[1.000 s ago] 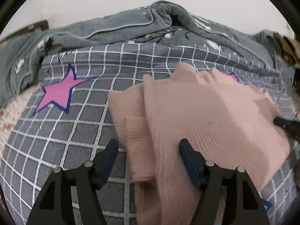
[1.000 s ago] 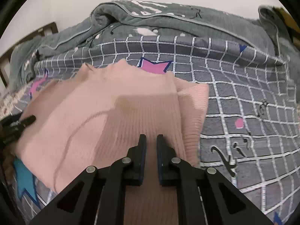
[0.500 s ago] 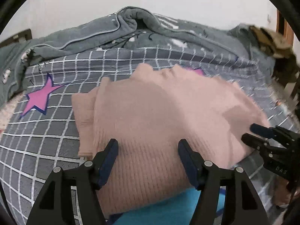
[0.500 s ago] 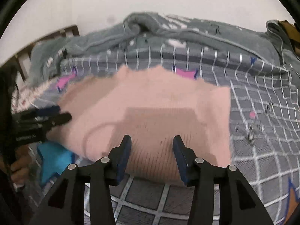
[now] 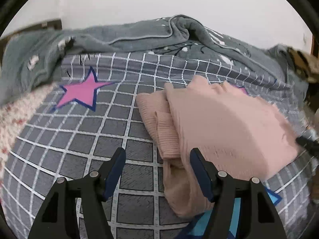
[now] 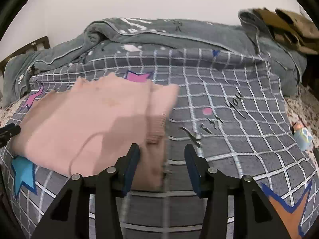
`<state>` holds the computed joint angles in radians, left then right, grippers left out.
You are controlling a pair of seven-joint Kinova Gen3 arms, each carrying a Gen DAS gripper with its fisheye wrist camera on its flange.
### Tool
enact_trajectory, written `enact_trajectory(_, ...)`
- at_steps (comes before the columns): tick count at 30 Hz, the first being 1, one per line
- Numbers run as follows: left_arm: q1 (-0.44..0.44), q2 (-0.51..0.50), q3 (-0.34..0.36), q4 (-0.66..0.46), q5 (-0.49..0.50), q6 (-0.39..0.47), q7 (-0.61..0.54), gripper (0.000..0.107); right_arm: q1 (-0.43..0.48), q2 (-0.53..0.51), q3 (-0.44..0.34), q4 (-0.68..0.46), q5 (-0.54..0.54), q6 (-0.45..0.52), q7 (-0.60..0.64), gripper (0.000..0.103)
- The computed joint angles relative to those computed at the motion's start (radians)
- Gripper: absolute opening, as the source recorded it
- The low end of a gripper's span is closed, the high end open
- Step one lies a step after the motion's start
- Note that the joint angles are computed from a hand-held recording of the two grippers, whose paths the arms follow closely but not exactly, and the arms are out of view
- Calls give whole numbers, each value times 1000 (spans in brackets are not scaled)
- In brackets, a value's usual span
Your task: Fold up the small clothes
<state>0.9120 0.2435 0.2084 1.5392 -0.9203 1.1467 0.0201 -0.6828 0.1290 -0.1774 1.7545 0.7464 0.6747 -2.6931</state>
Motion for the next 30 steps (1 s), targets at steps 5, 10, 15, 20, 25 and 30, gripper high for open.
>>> enact_trajectory(5,-38,-14,5,16,15,-65,-42,66,21,3,4,29,12,-78,80,64)
enact_trajectory(10,-23,12,-17,22,5,-64,-21,75,-12,56,14,-26,12,1,127,84)
enact_trajectory(15,-4,19,-24,50,-35,-48,55,89,-10,64,42,-27,-23,6,79,102)
enact_trajectory(20,-4,32,-21,41,-49,-42,41,89,1,62,46,-20,-58,-16,89,103)
enact_trajectory(25,-20,26,-19,43,-28,-90,-15,73,33,46,47,9,-110,-83,114,103)
enact_trajectory(30,-4,21,-17,58,-59,-133,-26,34,33,43,52,13,-120,-93,120,103)
